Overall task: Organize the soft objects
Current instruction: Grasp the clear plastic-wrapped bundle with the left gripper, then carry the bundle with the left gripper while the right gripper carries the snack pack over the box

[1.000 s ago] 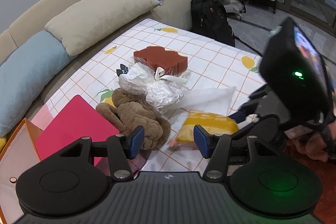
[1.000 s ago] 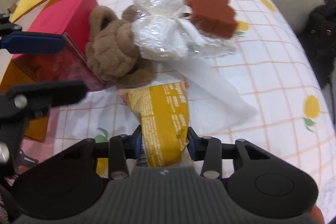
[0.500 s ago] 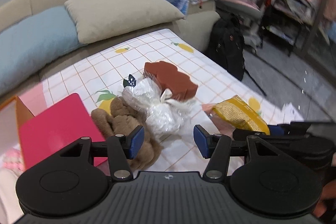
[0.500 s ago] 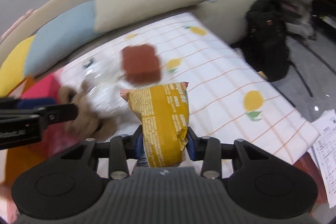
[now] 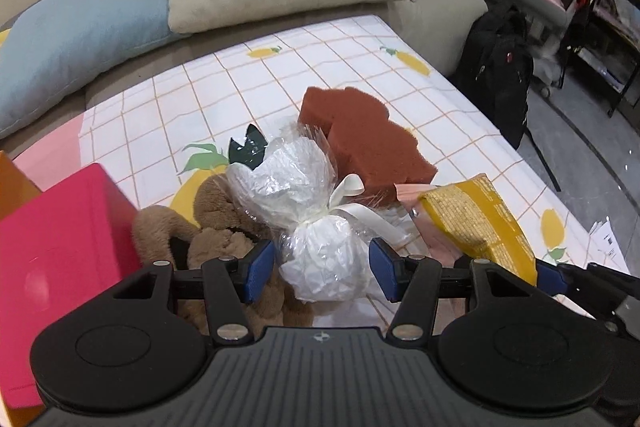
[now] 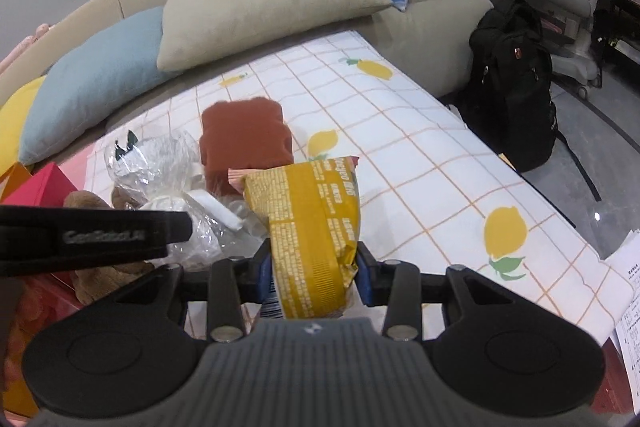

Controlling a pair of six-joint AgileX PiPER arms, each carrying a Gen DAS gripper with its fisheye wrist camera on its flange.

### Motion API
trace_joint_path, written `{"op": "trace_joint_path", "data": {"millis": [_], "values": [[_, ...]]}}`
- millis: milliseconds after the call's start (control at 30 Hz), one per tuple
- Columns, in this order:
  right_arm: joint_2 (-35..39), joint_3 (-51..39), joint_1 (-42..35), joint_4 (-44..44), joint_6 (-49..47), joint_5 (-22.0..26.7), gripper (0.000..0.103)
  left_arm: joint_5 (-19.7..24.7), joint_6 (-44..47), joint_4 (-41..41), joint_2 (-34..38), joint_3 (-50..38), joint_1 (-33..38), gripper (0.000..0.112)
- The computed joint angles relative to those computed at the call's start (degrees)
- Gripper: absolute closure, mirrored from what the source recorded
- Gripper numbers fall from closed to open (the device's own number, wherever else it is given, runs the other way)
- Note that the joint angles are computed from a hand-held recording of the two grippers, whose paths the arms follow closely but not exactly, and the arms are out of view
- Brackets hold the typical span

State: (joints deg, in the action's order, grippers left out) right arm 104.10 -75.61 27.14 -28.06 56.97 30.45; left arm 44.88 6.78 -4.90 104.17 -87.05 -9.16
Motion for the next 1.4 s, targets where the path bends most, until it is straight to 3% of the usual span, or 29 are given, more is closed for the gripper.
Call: {"op": "trace_joint_path", "data": {"millis": [233, 300, 400, 500, 700, 900, 1100, 1200, 1400], "values": [[-0.5, 0.8, -0.7, 2.1, -1.2, -1.0, 0.064, -2.2, 0.2, 1.6, 1.9, 0.8, -0.6, 0.047], [-0.4, 0.8, -0.8, 2.6, -1.8, -1.2, 0.064, -3.4, 1.2, 1.7, 1.4, 2.0, -0.6, 0.062], [-0.4, 0.8, -0.9, 3.0, -2.5, -1.4, 0.064, -5.2, 2.3, 1.4, -0.3, 4.1, -0.5, 0.069], [-0.8, 1.4, -1.0, 3.1, -2.8, -2.0, 0.064, -7.3, 4.7, -0.9, -3.0, 7.0, 0.2, 0.071], [-3.4, 2.9, -1.4, 5.6, -4.7, -1.2, 0.064, -6.6, 11.8, -9.5, -10.5, 11.5, 3.1, 0.071], [-8.6, 5.9, -0.7, 13.0, -8.9, 0.9, 0.064, 0.2, 19.0, -16.4, -19.0, 15.4, 7.7, 0.071], [-14.7, 9.3, 4.3, 15.0, -8.3, 4.4, 0.064, 9.2, 29.4, -24.4, -29.0, 21.1, 17.6, 0.071], [-17.3, 10.5, 6.3, 19.2, -10.0, 4.7, 0.063, 14.6, 34.3, -27.8, -33.9, 23.5, 24.8, 0.071], [-18.4, 7.6, 13.5, 19.2, -9.9, 7.6, 0.063, 24.2, 41.0, -31.9, -38.3, 24.4, 39.9, 0.071]]}}
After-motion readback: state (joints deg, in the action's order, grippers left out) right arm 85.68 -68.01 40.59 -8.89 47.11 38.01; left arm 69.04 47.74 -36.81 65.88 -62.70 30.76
